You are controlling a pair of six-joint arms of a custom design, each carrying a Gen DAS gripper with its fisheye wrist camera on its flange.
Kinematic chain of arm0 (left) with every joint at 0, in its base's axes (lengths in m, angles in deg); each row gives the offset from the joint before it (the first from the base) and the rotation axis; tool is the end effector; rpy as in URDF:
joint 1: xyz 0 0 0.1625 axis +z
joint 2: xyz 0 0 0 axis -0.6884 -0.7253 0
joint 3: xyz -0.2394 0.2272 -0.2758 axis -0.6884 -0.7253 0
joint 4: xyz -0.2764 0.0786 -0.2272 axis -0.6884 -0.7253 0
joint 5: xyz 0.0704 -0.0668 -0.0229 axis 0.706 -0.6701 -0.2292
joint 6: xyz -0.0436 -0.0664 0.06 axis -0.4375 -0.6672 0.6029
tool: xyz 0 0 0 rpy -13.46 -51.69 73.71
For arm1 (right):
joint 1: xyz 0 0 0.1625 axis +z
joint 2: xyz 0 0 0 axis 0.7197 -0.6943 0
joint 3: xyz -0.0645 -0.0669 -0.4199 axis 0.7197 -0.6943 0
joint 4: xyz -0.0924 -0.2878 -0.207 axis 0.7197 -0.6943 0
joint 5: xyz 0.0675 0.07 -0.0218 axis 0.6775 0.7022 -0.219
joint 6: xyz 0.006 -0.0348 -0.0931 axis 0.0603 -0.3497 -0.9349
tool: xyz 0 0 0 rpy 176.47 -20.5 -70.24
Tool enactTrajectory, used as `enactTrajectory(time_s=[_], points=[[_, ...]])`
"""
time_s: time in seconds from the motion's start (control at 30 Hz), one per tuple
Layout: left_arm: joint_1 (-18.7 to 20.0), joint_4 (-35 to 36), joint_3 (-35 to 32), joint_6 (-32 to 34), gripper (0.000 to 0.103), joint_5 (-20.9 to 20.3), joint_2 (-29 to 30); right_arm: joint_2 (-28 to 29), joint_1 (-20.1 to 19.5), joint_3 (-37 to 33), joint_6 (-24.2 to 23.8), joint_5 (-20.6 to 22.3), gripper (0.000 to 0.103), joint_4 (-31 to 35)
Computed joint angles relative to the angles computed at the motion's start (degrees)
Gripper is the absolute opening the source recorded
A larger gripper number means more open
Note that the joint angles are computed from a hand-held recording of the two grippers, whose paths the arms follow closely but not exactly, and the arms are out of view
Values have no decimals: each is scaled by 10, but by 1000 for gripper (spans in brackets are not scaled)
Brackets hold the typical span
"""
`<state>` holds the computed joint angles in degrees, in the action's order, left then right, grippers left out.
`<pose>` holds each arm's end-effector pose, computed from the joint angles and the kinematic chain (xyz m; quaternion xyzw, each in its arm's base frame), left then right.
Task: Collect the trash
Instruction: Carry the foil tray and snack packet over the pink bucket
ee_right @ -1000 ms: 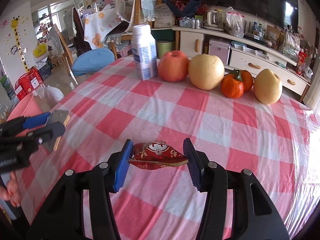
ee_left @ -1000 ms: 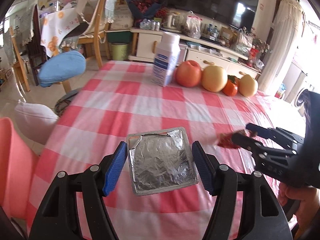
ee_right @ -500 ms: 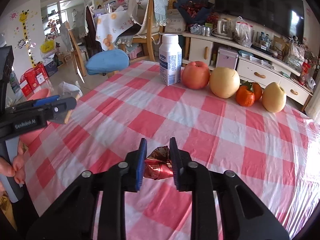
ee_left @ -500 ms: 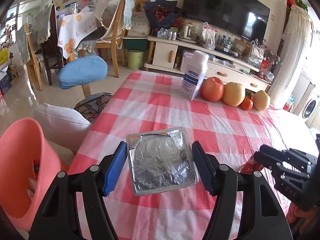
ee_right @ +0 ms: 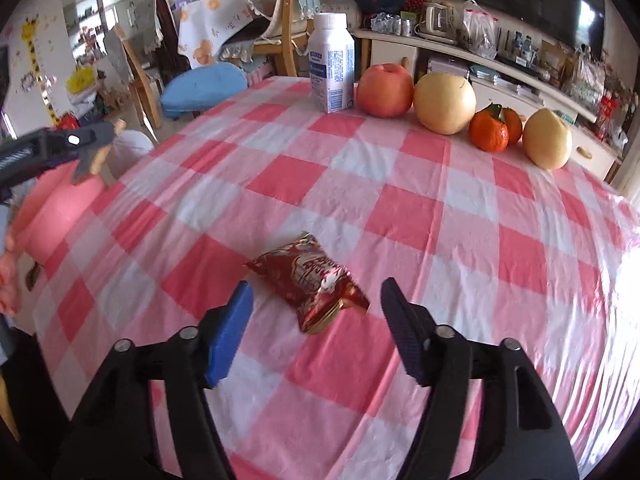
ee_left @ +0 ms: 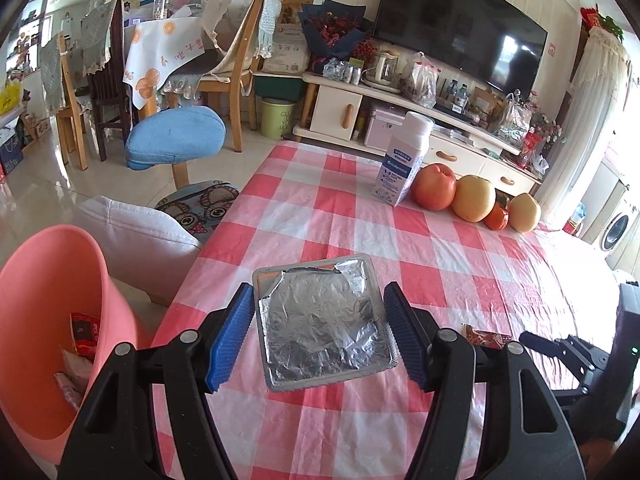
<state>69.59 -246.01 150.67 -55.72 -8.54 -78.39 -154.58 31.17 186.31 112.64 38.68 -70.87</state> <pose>-0.1857 -0.3152 0.0588 0.2601 0.8912 -0.3046 0.2131 0.0428 -0.2446 0.1275 0.1157 -0.8794 0.3116 0.3409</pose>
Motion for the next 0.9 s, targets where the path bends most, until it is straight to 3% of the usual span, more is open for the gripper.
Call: enactTrajectory(time_s=[0.13, 0.33, 0.37, 0.5, 0.73, 0.9], points=[[1, 3, 1, 4, 67, 0, -4, 25, -12, -19, -7, -4, 74, 8], [4, -8, 7, 3, 67, 4, -10, 52, 3, -33, 6, 24, 74, -15], [4, -8, 8, 3, 67, 6, -12, 56, 8, -32, 6, 33, 72, -25], [8, -13, 12, 5, 67, 15, -21, 66, 31, -29, 13, 48, 41, -39], [7, -15, 24, 6, 67, 42, -42, 108, 82, -23, 17, 100, 38, -98], [11, -23, 36, 9, 67, 54, -62, 137, 132, -40, 38, 139, 36, -104]])
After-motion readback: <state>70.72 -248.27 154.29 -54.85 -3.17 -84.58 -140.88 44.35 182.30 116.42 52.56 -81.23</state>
